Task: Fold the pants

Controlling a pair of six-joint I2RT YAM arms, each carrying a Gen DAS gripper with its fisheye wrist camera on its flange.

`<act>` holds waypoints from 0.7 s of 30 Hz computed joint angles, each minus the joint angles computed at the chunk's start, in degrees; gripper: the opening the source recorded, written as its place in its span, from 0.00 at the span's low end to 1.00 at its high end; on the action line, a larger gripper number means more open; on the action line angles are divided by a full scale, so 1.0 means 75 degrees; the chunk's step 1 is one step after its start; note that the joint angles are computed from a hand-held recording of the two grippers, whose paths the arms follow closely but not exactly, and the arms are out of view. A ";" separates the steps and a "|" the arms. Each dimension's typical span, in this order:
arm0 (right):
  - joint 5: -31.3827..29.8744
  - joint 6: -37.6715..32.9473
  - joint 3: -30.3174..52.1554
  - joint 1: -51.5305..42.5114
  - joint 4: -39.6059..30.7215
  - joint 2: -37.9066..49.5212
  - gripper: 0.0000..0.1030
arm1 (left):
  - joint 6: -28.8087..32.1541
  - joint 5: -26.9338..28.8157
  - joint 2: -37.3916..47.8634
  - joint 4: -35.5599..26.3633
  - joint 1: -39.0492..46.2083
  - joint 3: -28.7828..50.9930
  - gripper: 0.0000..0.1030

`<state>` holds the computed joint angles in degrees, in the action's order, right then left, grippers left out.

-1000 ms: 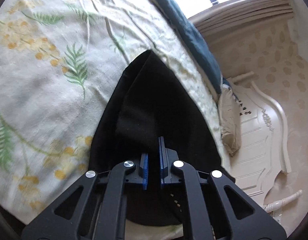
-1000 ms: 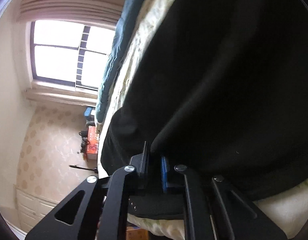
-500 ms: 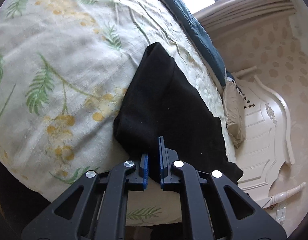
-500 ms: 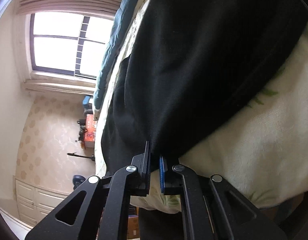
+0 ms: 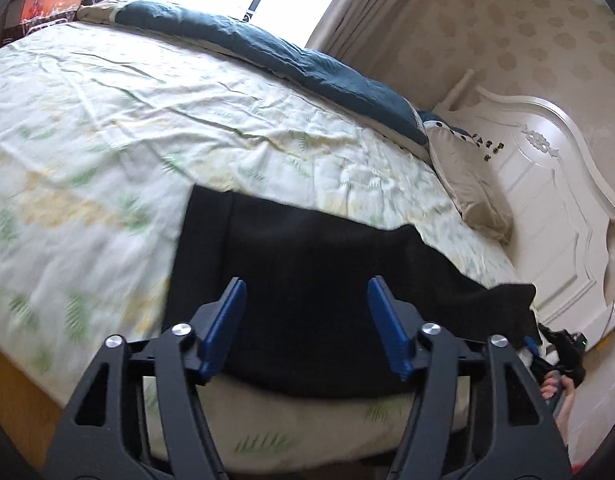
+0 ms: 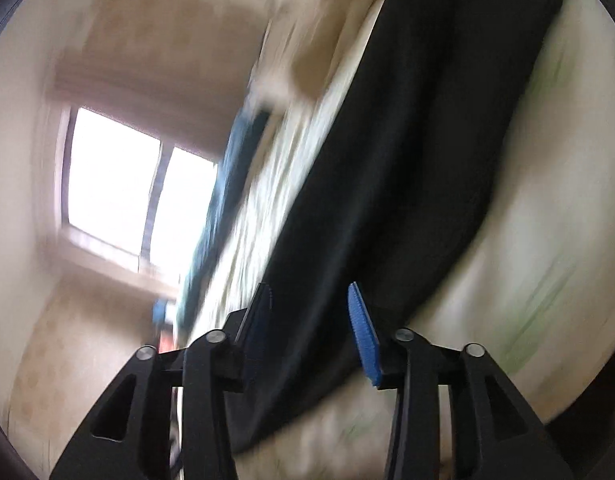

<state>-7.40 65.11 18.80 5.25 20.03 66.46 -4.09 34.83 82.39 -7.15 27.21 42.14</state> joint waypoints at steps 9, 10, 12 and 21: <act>-0.2052 -0.0456 0.0368 -0.4923 0.0103 0.1667 0.46 | -0.0632 -0.1483 0.1710 0.0725 -0.1049 0.0623 0.74; -0.2195 -0.0621 0.0497 -0.4942 0.0268 0.1901 0.43 | -0.0613 -0.1520 0.1689 0.0818 -0.1061 0.0548 0.75; -0.1905 -0.1661 0.1079 -0.4845 -0.0448 0.2119 0.05 | -0.0536 -0.1555 0.1667 0.0858 -0.1102 0.0512 0.79; -0.1202 -0.2182 0.1214 -0.5200 -0.0934 0.1750 0.14 | -0.0768 -0.1333 0.1772 0.1277 -0.1002 0.0384 0.79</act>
<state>-16.42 48.75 27.90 -33.75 13.03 79.59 -9.85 24.83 95.69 2.43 19.69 45.02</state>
